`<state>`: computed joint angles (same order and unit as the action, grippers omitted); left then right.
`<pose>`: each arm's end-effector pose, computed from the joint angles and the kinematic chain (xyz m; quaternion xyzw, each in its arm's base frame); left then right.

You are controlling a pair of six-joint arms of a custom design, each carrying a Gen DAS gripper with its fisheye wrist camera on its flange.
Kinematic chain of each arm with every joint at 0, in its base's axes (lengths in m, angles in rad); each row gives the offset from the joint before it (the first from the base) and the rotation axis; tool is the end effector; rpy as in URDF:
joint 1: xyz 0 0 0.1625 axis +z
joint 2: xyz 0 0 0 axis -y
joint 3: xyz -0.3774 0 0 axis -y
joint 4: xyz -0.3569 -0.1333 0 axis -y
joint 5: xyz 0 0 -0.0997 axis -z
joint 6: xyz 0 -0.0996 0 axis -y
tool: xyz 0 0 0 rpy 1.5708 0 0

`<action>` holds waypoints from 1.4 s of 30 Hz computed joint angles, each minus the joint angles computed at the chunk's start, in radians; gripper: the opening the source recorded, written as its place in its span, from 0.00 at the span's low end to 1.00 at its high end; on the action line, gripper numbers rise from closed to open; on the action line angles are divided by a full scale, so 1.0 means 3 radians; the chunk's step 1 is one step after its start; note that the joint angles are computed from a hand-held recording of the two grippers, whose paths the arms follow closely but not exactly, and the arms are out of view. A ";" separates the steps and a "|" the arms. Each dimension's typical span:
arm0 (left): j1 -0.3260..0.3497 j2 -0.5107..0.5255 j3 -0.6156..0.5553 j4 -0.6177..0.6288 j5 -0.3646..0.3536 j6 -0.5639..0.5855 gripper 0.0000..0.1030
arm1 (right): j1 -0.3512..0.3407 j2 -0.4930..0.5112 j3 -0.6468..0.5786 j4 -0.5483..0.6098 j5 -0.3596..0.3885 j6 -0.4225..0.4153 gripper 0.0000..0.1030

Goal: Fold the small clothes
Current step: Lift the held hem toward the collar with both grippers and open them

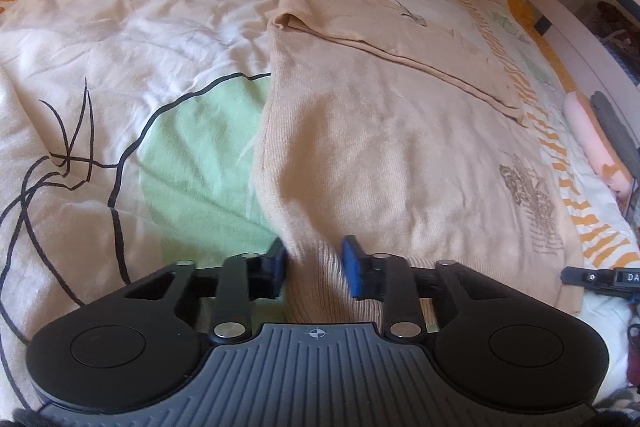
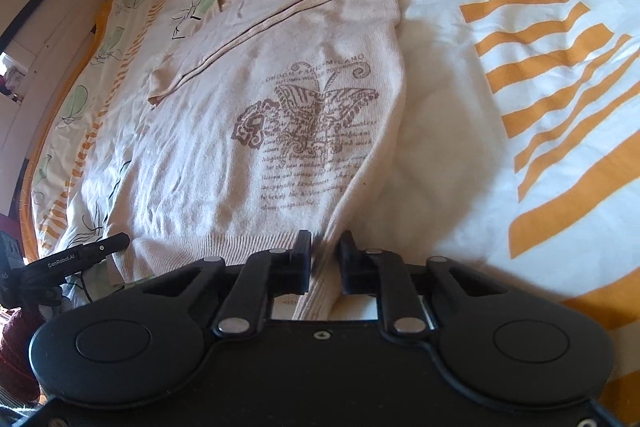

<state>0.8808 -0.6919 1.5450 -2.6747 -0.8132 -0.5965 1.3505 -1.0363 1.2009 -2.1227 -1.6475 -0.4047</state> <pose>-0.2517 -0.6219 0.0891 -0.0031 0.9230 -0.3131 0.2239 -0.0247 -0.6853 0.3745 0.0829 -0.9771 0.1714 0.0949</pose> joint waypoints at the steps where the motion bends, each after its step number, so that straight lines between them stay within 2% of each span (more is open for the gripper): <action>1: 0.0010 -0.0006 0.0021 -0.0060 -0.0034 0.0009 0.14 | -0.0001 0.0003 -0.0007 0.0011 0.0003 0.0004 0.24; 3: 0.0013 -0.0017 0.0050 -0.0123 -0.0040 0.0008 0.12 | 0.0002 0.0028 -0.0045 0.0059 -0.0014 0.0021 0.27; 8: -0.0011 -0.0003 0.0081 -0.0259 0.0010 0.0054 0.09 | 0.0002 0.0039 -0.0054 0.0061 -0.0014 -0.0005 0.27; 9: -0.0018 -0.0004 0.0096 -0.0306 0.0025 0.0064 0.08 | -0.0006 0.0022 -0.0035 0.0046 0.0023 -0.0032 0.20; 10: -0.0026 -0.0007 0.0119 -0.0382 0.0036 0.0085 0.08 | -0.0015 0.0003 -0.0011 0.0017 0.0071 -0.0043 0.13; 13: -0.0047 -0.0029 0.0172 -0.0570 0.0047 0.0108 0.08 | -0.0061 -0.0049 0.0018 -0.0046 0.0267 -0.0033 0.13; 18: -0.0079 -0.0024 0.0154 -0.0813 0.0035 0.0263 0.08 | -0.0152 -0.0066 -0.0058 -0.0130 0.0735 -0.0015 0.12; 23: -0.0068 0.0043 0.0025 -0.0948 -0.0002 0.0392 0.08 | -0.0177 0.0020 -0.0197 -0.0183 0.0913 0.0026 0.12; 28: -0.0032 0.0076 -0.0094 -0.1046 -0.0049 0.0459 0.08 | -0.0233 0.0118 -0.0357 -0.0130 0.1160 0.0198 0.12; 34: 0.0054 0.0194 -0.0403 -0.1143 -0.0082 0.0628 0.08 | -0.0228 0.0433 -0.0806 -0.0107 0.1269 0.0384 0.12; 42: 0.0311 0.0521 -0.1072 -0.0942 -0.0179 0.0635 0.08 | -0.0186 0.1224 -0.1964 0.0124 0.1162 0.0652 0.12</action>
